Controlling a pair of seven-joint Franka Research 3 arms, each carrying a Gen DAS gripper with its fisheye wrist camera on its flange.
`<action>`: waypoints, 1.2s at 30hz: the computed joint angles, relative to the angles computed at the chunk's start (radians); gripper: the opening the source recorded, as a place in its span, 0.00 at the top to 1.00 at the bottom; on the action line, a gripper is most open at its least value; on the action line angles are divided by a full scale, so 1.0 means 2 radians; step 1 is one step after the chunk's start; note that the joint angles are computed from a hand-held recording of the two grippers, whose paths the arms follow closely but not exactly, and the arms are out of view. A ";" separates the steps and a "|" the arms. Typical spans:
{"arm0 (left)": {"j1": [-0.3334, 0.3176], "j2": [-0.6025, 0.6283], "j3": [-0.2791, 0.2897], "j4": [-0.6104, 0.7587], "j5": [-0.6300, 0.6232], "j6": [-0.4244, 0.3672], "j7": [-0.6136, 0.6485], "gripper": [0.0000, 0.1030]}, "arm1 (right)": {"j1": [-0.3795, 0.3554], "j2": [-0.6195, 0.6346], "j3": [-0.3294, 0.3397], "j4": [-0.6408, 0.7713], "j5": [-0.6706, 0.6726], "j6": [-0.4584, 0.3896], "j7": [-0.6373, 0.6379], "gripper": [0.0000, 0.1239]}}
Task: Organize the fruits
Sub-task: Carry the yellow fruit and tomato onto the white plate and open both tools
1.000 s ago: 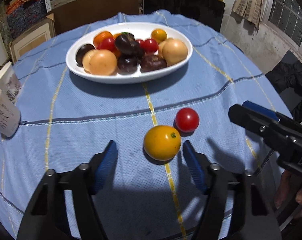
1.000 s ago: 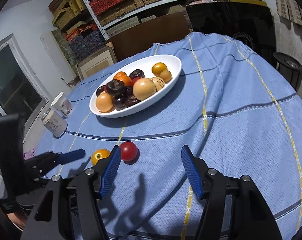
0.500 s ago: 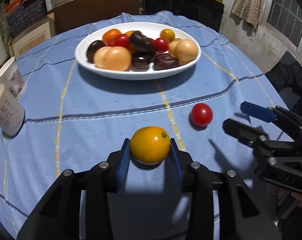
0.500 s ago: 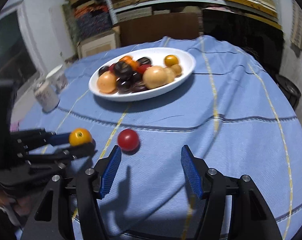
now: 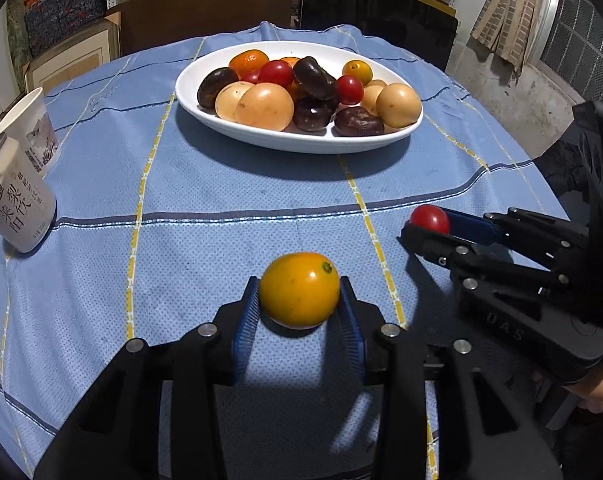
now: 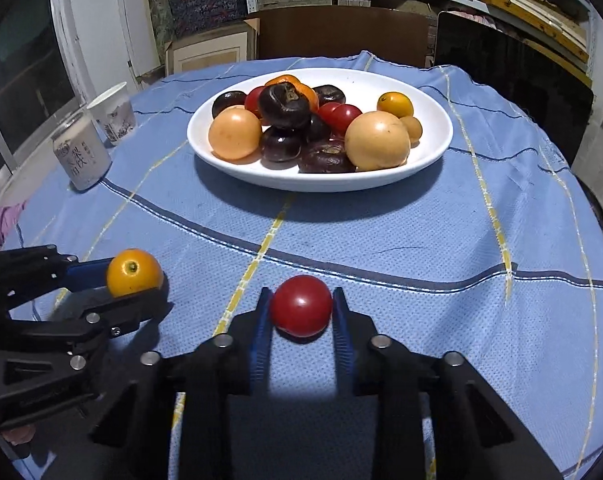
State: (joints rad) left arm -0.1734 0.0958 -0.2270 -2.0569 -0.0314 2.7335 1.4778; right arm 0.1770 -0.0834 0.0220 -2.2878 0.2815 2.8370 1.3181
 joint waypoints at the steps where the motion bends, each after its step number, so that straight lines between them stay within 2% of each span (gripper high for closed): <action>1: 0.000 -0.001 0.000 0.000 -0.002 -0.001 0.000 0.63 | 0.000 -0.002 0.000 -0.002 0.001 0.001 0.001 0.76; 8: -0.005 -0.001 0.003 0.002 0.030 -0.006 -0.025 0.63 | 0.007 -0.028 -0.009 -0.019 0.059 0.005 -0.035 0.76; 15: -0.004 -0.015 0.003 0.004 0.027 -0.008 -0.021 0.63 | 0.016 -0.063 -0.024 -0.036 0.109 0.007 -0.077 0.76; 22: -0.005 -0.015 0.007 0.042 0.045 -0.017 -0.013 0.63 | 0.020 -0.069 -0.036 -0.011 0.151 0.001 -0.119 0.76; 27: -0.003 0.014 0.009 0.097 0.058 -0.024 -0.011 0.63 | 0.014 -0.027 -0.038 0.053 0.176 -0.004 -0.138 0.76; 32: -0.008 0.083 0.014 0.205 0.091 -0.058 -0.035 0.63 | -0.003 0.046 -0.028 0.143 0.212 -0.022 -0.144 0.76; 36: -0.014 0.152 0.015 0.304 0.106 -0.091 -0.040 0.63 | -0.018 0.107 -0.014 0.210 0.196 -0.039 -0.117 0.76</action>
State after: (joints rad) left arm -0.2011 0.3988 -0.1961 -1.4485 0.1802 2.5525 1.3970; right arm 0.1408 0.1309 -0.0064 -1.8669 0.6725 2.7589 1.0832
